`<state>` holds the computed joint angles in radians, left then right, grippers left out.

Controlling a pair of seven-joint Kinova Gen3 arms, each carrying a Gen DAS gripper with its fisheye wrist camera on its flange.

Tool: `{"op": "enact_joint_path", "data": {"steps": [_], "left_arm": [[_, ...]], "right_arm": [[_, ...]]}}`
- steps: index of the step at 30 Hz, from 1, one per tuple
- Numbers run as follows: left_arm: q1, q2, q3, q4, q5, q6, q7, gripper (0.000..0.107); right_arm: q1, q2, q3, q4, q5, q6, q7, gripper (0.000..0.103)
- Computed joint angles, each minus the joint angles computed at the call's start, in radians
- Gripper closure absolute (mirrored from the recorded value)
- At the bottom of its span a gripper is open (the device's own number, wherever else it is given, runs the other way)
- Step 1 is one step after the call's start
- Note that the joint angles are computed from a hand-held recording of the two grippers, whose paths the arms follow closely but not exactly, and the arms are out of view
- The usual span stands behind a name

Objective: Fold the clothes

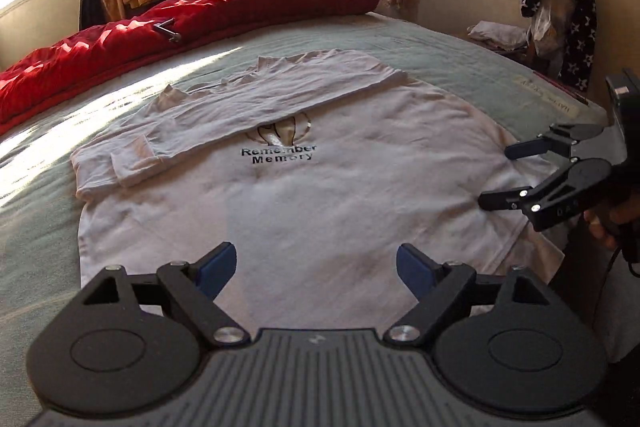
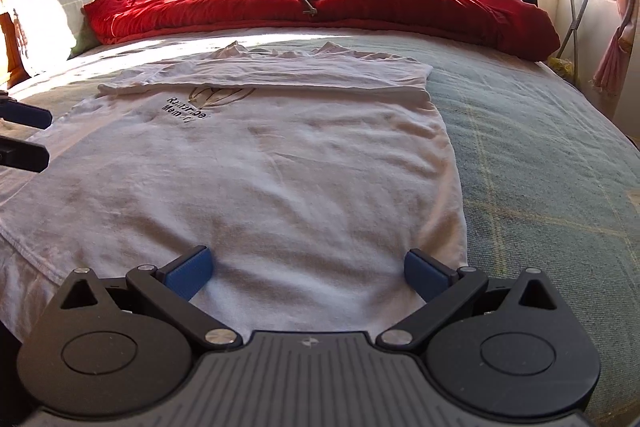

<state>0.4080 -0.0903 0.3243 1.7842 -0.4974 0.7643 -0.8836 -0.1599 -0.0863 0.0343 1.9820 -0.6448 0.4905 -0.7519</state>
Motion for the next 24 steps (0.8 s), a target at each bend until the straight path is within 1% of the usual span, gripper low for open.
{"op": "enact_joint_path", "data": {"steps": [1, 3, 4, 6, 7, 8, 13, 14, 19, 22, 24], "left_arm": [[0.006, 0.001, 0.009, 0.000, -0.001, 0.026, 0.003, 0.020], [0.012, -0.001, 0.010, 0.014, 0.026, 0.047, 0.022, 0.020], [0.018, -0.004, 0.007, 0.027, 0.028, 0.048, 0.045, 0.020], [-0.004, -0.019, 0.040, 0.063, 0.003, 0.033, 0.118, 0.019], [-0.003, -0.024, 0.045, 0.072, -0.003, 0.034, 0.135, 0.019], [0.016, -0.024, 0.037, 0.068, -0.009, 0.050, 0.137, 0.018], [0.047, -0.024, 0.064, 0.035, -0.035, 0.141, 0.083, 0.018], [0.054, -0.026, 0.071, 0.034, -0.049, 0.153, 0.080, 0.018], [0.092, -0.024, 0.113, 0.036, -0.144, 0.198, 0.075, 0.018], [0.122, -0.014, 0.121, 0.032, -0.175, 0.212, 0.036, 0.018], [0.142, -0.011, 0.123, 0.034, -0.186, 0.205, 0.013, 0.018]], "right_arm": [[0.004, -0.003, -0.006, -0.003, 0.020, 0.005, -0.028, 0.000], [0.008, -0.008, -0.014, -0.007, 0.055, 0.015, -0.075, 0.000], [0.008, -0.011, -0.017, -0.007, 0.069, 0.017, -0.095, 0.000], [0.006, -0.016, -0.019, -0.007, 0.092, 0.023, -0.126, 0.000], [0.005, -0.018, -0.019, -0.009, 0.105, 0.028, -0.139, 0.000], [0.005, -0.020, -0.019, -0.015, 0.119, 0.040, -0.150, 0.000], [0.012, -0.021, -0.013, -0.071, 0.182, 0.135, -0.189, 0.000], [0.011, -0.024, -0.008, -0.078, 0.180, 0.146, -0.177, 0.000], [-0.014, -0.058, 0.012, -0.095, 0.153, 0.170, -0.023, 0.000], [-0.042, -0.079, 0.013, -0.099, 0.155, 0.172, 0.076, 0.000], [-0.062, -0.087, 0.018, -0.102, 0.148, 0.180, 0.132, 0.000]]}}
